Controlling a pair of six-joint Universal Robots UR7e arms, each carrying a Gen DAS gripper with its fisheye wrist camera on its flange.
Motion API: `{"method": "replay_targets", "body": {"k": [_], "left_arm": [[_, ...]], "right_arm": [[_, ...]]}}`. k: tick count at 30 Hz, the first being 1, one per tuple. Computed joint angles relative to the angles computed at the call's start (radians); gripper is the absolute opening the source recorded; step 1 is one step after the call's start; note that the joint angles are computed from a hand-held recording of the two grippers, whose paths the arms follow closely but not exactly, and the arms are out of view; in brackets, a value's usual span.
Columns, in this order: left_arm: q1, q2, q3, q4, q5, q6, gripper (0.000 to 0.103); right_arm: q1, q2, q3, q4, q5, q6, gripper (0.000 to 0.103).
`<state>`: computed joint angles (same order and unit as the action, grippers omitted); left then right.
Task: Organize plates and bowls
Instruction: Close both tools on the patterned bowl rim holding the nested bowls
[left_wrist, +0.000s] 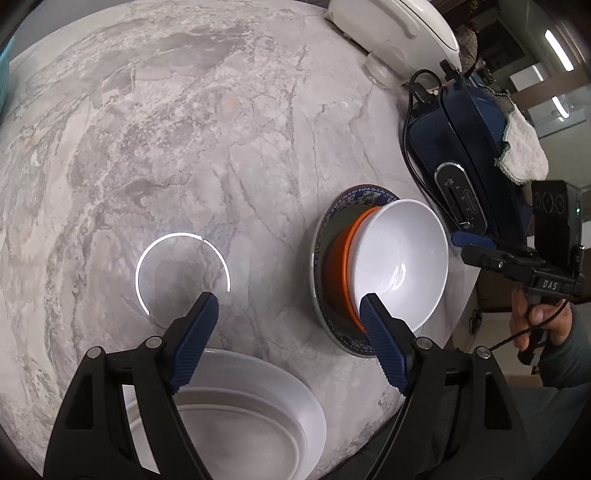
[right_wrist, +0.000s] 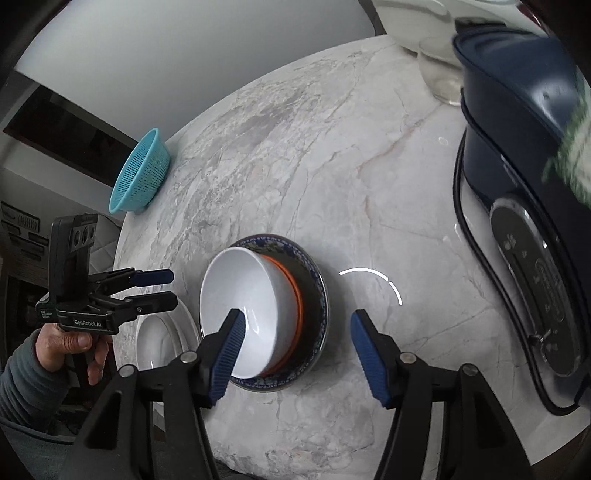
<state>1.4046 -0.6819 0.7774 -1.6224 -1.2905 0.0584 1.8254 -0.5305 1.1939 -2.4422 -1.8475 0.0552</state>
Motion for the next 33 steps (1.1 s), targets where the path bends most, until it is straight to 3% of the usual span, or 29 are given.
{"method": "replay_targets", "body": {"k": [11,17,22,29,30,33], "left_arm": [[0.023,0.063,-0.072,0.028,-0.011,0.008,0.078],[0.010,0.076,-0.073,0.041,0.004,0.034,0.079],[0.008,0.095,-0.103,0.056,0.023,0.024,0.078],[0.018,0.134,-0.157,0.087,0.010,0.038,0.076],[0.018,0.143,-0.169,0.096,0.011,0.041,0.075],[0.020,0.162,-0.195,0.122,0.000,0.050,0.055]], "right_arm": [[-0.078,-0.023,0.114,-0.128,0.078,0.138,0.061],[-0.084,-0.009,0.087,-0.053,0.089,0.140,0.059],[-0.078,0.012,0.052,0.003,0.085,0.113,0.047],[-0.086,0.022,0.037,0.010,0.102,0.096,0.047],[-0.087,0.025,0.034,0.014,0.101,0.094,0.047],[-0.089,0.033,0.024,0.021,0.097,0.095,0.046]]}}
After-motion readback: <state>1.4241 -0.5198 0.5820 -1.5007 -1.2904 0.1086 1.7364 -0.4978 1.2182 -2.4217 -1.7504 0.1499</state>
